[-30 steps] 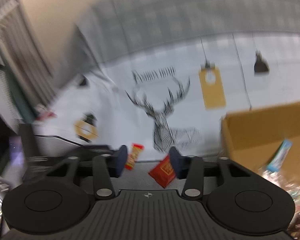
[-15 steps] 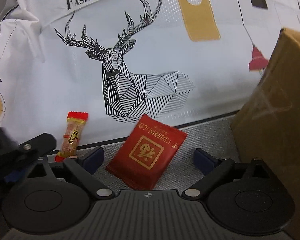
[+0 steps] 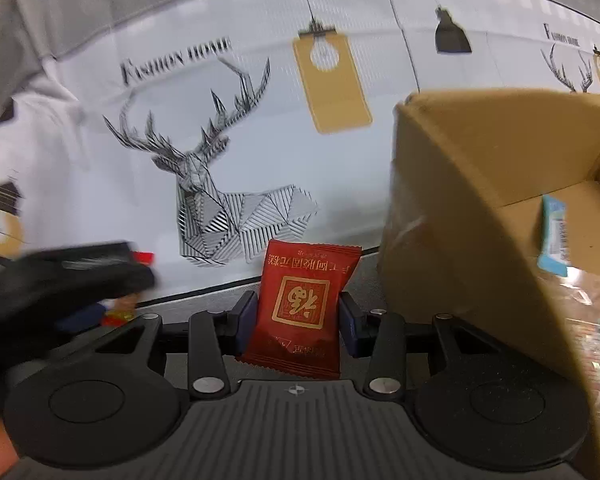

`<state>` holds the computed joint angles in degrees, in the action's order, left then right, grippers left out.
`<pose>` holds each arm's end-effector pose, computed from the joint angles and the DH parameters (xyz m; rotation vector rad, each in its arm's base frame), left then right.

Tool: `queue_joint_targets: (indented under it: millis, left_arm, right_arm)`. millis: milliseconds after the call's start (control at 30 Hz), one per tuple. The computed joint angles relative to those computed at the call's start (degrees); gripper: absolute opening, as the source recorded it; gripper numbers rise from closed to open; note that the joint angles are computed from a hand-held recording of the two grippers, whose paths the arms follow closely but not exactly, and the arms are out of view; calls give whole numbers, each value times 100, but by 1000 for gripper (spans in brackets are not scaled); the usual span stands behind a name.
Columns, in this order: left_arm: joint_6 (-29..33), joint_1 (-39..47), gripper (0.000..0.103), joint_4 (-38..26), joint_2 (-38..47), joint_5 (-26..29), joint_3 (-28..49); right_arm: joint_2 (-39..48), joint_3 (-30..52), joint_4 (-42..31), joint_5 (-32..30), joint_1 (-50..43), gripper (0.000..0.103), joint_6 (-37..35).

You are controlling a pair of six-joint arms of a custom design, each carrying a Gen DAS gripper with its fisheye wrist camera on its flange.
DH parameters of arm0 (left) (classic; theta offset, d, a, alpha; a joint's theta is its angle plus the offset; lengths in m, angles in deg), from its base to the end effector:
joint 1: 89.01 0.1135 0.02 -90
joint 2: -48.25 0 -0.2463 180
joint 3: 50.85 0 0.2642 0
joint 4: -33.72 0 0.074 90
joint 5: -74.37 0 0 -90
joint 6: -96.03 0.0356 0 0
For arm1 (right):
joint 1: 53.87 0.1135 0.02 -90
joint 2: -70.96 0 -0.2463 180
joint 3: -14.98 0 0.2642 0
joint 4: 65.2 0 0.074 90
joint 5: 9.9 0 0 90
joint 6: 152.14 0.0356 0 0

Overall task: Organize snacks
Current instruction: 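Grasp the red square packet with the right gripper while the left grasps the small red candy, then lift the red packet and candy and carry them over the box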

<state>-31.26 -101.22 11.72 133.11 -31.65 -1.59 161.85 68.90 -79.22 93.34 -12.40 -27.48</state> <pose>0.2667 -0.0477 0.1136 -0.6466 2.4332 0.0155 0.2327 0.1947 0.1165 -0.0450 2.4529 0.3114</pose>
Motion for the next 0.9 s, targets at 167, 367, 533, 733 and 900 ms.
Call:
queue_joint_targets:
  millis: [167,367,533,733,900]
  left_arm:
    - [129,-255,30,-85,247,-542,123]
    - [-24,-306,23,-154,-221,-465,-139]
    - [-422,-321,22,-605,-1262,-204,-626]
    - [-986,-964,22,-1800,-3057,-622,-1060]
    - [-2665,-2812,22,-3948,-4359,-1867,-762]
  right_arm:
    - [-1450,-645,-275,-120,116,46,-489]
    - [-2761,-1061,-836,-466,13,46,-953]
    - [-4122,-1448,-1542,-1042,-167,46,-1419]
    - [-6015,-1698,-2971,-1847,-593,46,-1812]
    - [-7706,-1628,-4626,-3302,-1752,46,-2770]
